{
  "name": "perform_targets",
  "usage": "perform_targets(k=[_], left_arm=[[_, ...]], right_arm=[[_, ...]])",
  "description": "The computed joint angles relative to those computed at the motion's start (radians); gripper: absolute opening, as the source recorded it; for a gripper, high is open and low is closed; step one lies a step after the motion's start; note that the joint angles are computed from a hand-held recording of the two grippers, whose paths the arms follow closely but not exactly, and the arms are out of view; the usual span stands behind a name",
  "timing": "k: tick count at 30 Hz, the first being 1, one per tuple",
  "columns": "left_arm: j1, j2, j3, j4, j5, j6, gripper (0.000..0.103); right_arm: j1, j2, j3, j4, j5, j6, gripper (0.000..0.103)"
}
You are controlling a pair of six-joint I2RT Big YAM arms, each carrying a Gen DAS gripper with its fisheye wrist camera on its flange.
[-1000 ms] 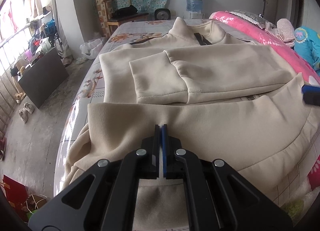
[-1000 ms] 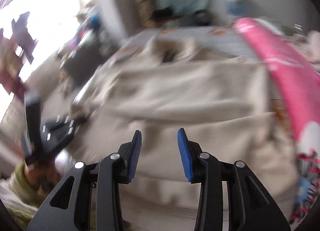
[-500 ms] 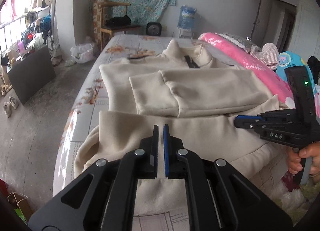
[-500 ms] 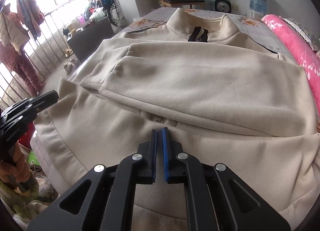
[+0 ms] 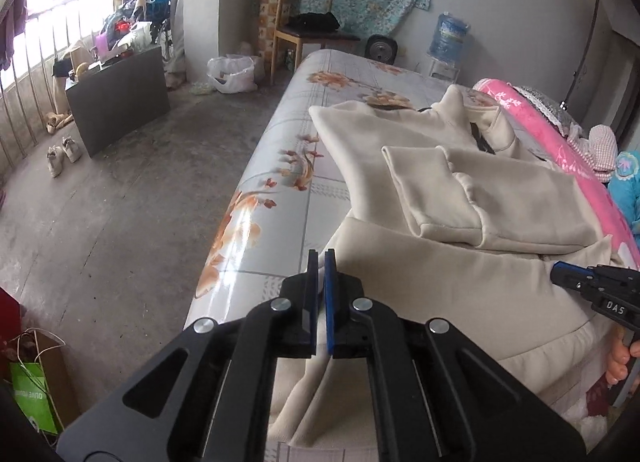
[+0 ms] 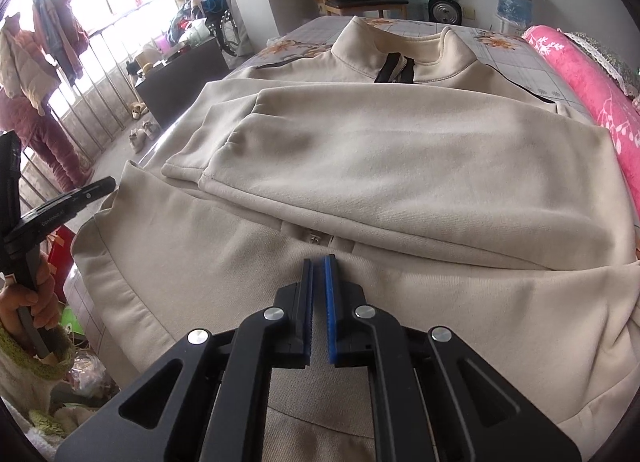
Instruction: Fold large clothes
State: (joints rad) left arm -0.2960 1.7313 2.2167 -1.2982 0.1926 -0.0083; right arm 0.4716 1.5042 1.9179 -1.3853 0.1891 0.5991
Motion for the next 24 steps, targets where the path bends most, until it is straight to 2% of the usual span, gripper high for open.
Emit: perform_targets(k=[2, 5, 7, 9, 10, 11, 13, 15, 16, 20, 21, 24], left_arm=[[0.007, -0.010, 0.005, 0.004, 0.032, -0.010, 0.003], [0.019, -0.012, 0.024, -0.034, 0.162, -0.008, 0.005], [0.010, -0.010, 0.029, -0.074, 0.255, 0.019, 0.010], [-0.018, -0.009, 0.027, -0.098, 0.307, 0.056, 0.015], [-0.038, -0.006, 0.028, -0.117, 0.313, 0.085, 0.020], [-0.061, -0.008, 0.021, -0.122, 0.289, 0.109, 0.021], [-0.109, -0.014, -0.008, -0.117, 0.208, 0.152, 0.022], [-0.134, -0.008, -0.026, -0.130, 0.133, 0.162, 0.022], [-0.135, -0.019, -0.052, -0.103, 0.130, 0.156, 0.022], [-0.118, -0.006, -0.030, -0.132, 0.168, 0.146, 0.022], [-0.114, -0.003, -0.026, -0.136, 0.177, 0.145, 0.022], [-0.114, 0.006, -0.011, -0.148, 0.180, 0.139, 0.022]], right_arm=[[0.000, -0.003, -0.004, 0.004, -0.001, 0.002, 0.005], [0.000, -0.004, -0.006, 0.008, -0.002, 0.007, 0.005], [-0.001, -0.005, -0.008, 0.010, -0.004, 0.009, 0.005], [-0.001, -0.006, -0.010, 0.013, -0.004, 0.011, 0.005], [-0.002, -0.007, -0.011, 0.015, -0.006, 0.011, 0.005], [-0.002, -0.007, -0.011, 0.015, -0.008, 0.014, 0.005], [-0.005, -0.009, -0.010, 0.014, -0.015, 0.024, 0.006], [-0.004, -0.008, 0.003, -0.004, -0.015, 0.038, 0.008], [-0.001, -0.016, 0.005, -0.007, -0.007, 0.047, 0.012], [0.024, -0.066, 0.002, -0.032, 0.086, 0.078, 0.043], [0.031, -0.077, -0.002, -0.047, 0.113, 0.087, 0.044], [0.045, -0.090, -0.007, -0.117, 0.183, 0.115, 0.058]])
